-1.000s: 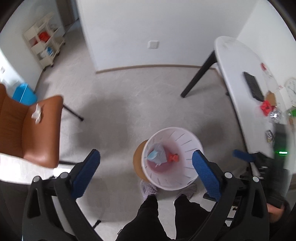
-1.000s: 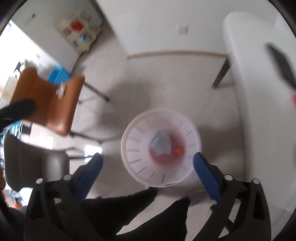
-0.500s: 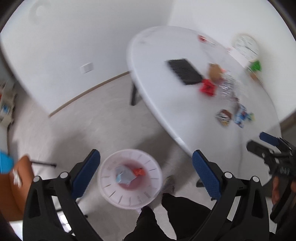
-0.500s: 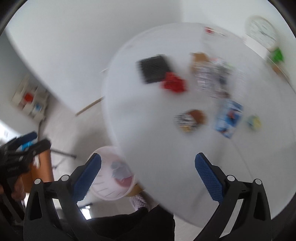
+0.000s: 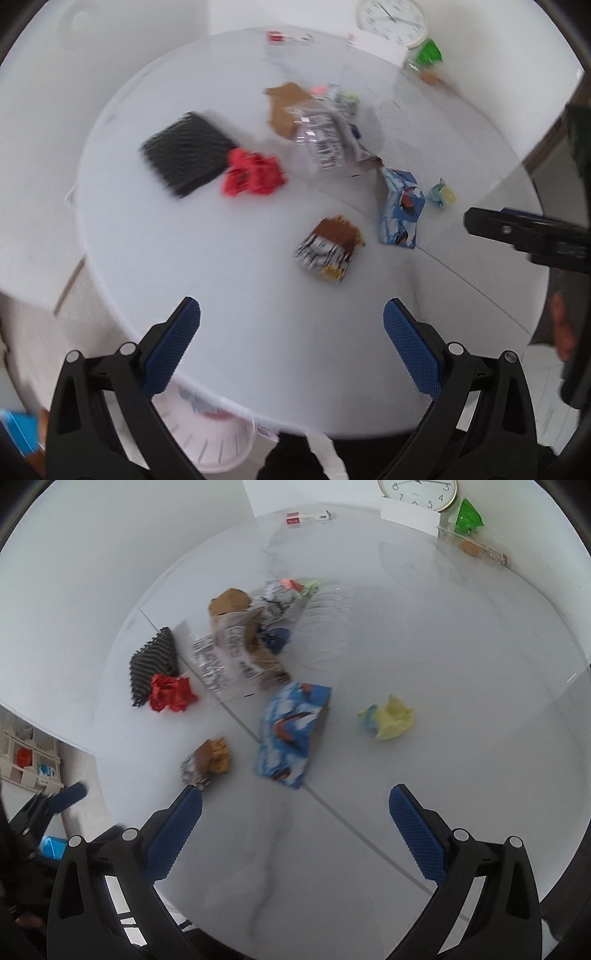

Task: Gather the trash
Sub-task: 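Return to the table and grasp the brown-and-white snack packet with the left tool, then grasp the blue bird-print box with the right tool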

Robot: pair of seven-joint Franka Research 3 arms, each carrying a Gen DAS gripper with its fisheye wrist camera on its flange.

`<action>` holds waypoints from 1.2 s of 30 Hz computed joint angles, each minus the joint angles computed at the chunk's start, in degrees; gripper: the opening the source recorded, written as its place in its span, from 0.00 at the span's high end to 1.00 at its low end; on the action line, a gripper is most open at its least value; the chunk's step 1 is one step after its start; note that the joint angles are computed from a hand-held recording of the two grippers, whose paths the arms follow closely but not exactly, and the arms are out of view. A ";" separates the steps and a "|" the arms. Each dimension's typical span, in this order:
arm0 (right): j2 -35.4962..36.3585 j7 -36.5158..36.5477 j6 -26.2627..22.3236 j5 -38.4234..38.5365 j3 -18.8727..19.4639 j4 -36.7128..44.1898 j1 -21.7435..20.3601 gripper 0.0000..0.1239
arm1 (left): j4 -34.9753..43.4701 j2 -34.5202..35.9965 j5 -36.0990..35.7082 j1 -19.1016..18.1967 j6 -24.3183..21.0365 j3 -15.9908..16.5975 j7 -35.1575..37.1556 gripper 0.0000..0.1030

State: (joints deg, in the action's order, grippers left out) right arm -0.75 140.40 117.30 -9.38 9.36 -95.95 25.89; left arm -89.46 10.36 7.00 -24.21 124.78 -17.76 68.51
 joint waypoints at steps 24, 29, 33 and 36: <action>4.79 -11.29 1.29 8.12 -2.28 2.15 -3.18 0.19 | 43.62 32.11 3.56 -11.35 -19.93 4.82 8.53 0.68; 9.62 -4.89 -0.89 3.46 -2.91 7.19 -0.57 0.19 | 29.21 22.73 2.11 -8.33 -14.70 3.68 3.31 0.68; 14.65 1.80 -6.09 -0.55 -4.12 12.94 1.90 0.19 | 18.41 15.16 1.30 -5.46 -10.12 2.64 -0.78 0.68; 16.96 2.73 -7.72 -2.24 -4.85 15.72 3.25 0.25 | 11.59 9.56 1.62 -3.41 -7.12 2.32 -3.05 0.68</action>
